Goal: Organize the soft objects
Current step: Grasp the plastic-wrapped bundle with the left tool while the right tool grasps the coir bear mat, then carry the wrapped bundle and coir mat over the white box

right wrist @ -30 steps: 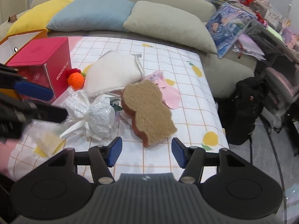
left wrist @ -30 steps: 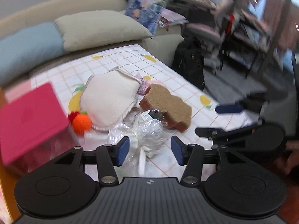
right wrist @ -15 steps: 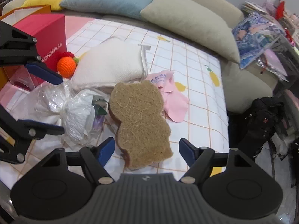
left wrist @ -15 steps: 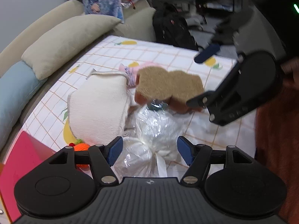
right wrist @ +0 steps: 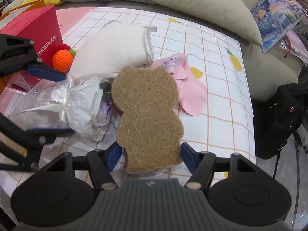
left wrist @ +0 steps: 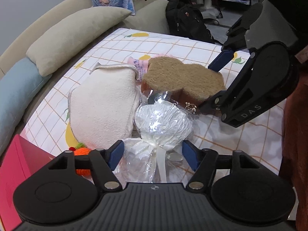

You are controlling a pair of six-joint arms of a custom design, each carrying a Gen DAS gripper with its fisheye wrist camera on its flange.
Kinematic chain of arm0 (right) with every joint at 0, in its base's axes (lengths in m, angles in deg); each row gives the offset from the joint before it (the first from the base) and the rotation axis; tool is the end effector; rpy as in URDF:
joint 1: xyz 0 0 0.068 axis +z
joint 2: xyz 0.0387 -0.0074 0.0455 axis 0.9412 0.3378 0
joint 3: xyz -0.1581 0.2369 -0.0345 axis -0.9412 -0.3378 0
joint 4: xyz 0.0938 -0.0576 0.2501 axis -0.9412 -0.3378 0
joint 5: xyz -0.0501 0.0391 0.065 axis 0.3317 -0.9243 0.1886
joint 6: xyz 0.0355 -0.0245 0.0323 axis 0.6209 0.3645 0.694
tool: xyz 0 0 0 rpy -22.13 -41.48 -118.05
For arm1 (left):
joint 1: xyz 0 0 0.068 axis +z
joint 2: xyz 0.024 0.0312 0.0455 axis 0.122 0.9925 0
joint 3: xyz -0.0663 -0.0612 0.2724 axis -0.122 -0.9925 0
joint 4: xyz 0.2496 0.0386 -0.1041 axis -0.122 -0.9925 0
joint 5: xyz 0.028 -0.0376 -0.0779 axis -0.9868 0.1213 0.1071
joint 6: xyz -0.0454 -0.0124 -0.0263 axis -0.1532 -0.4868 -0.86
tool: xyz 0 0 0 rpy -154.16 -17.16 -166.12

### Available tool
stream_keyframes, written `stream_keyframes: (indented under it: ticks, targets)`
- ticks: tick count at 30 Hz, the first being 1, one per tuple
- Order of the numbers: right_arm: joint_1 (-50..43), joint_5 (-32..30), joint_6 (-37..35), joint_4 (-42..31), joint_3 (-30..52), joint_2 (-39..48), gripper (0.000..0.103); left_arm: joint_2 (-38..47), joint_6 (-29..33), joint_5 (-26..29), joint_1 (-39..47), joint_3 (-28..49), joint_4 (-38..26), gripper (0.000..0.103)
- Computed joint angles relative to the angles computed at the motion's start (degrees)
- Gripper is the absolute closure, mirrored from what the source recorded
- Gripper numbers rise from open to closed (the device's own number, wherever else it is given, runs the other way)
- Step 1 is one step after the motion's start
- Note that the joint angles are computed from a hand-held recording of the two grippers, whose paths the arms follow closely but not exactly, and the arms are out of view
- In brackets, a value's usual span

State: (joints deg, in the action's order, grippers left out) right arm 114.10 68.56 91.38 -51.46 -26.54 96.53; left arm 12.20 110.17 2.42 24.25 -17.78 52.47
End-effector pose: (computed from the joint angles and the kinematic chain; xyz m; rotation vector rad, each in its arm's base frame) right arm 0.1612 0.1352 0.0813 -0.0182 2.6559 -0.1584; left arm 0.2047 0.0434 0.0807 1.5266 2.0065 -0.1662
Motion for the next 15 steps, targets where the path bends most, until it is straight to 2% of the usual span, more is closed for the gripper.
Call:
stream_keyframes:
  ticks: [4, 9, 12, 15]
  targets:
    - [2.1, 2.1, 2.8, -3.4, 0.6, -2.3, 0.044, -1.1, 0.5, 2.3, 2.0, -0.1, -1.5, 0.039]
    - [6.8, 4.5, 12.3, -9.4, 0.3, -8.3, 0.044, -2.8, 2.5, 7.1, 7.3, 2.7, -10.3, 0.043]
    - [11.7, 7.3, 21.0, -16.0, 2.2, -9.8, 0.045, -4.2, 5.1, 10.4, 11.5, 5.0, -17.9, 0.044]
    - [17.1, 9.4, 33.3, -25.0, 5.7, -9.4, 0.045, -4.5, 7.9, 13.1, 15.8, 8.1, -26.2, 0.044]
